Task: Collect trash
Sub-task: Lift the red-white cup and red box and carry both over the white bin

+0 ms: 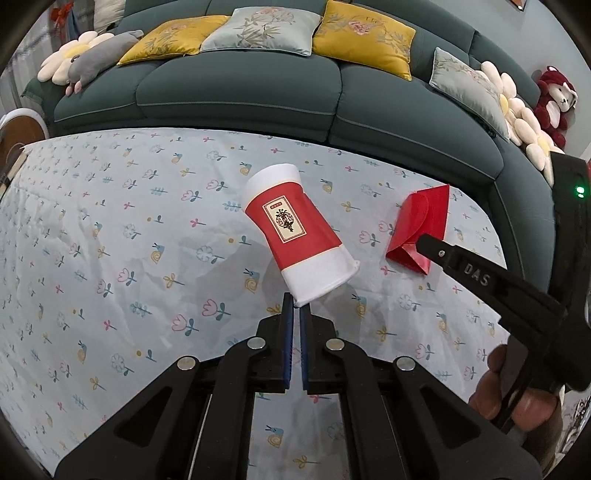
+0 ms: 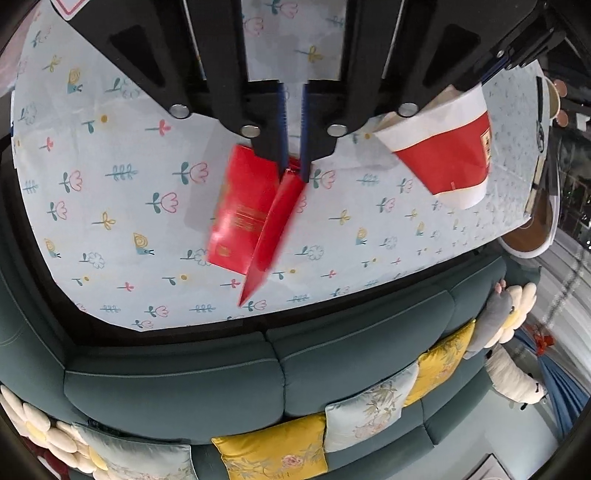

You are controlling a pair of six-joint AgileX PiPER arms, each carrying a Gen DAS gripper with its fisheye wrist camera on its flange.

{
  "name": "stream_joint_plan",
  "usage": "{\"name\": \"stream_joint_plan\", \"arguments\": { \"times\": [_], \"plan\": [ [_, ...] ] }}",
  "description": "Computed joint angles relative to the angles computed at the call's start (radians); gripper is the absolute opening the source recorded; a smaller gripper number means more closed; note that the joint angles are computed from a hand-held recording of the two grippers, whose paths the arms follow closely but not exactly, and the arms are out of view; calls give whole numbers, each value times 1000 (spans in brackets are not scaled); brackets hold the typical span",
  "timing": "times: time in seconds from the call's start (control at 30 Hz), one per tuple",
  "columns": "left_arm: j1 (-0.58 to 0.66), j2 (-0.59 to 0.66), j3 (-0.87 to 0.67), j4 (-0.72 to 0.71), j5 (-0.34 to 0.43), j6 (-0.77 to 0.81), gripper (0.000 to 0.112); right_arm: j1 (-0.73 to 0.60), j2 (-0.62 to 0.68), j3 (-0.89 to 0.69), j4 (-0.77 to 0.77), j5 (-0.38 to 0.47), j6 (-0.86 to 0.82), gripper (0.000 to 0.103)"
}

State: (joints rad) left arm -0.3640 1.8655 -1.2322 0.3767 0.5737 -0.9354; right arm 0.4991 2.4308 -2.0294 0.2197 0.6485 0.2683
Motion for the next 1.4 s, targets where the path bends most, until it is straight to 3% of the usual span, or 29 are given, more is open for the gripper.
{"name": "stream_joint_plan", "arguments": {
  "times": [0.23,0.43,0.7,1.03,1.4],
  "plan": [
    [-72,-53,-7,6,46,-29,3,-28,-219,297,71,-134,-58,1],
    [-197,-107,-51,46,137,-103,3,-71,-448,565,92,-216,-91,1],
    [-436,-117,-166,106,273,-208,3,-194,-794,904,148,-254,-194,1],
    [-663,1,-389,106,387,-228,3,-485,-1155,1172,287,-160,-438,1],
    [-810,195,-696,76,513,-168,3,-930,-1328,1300,535,49,-847,1]
  ]
}}
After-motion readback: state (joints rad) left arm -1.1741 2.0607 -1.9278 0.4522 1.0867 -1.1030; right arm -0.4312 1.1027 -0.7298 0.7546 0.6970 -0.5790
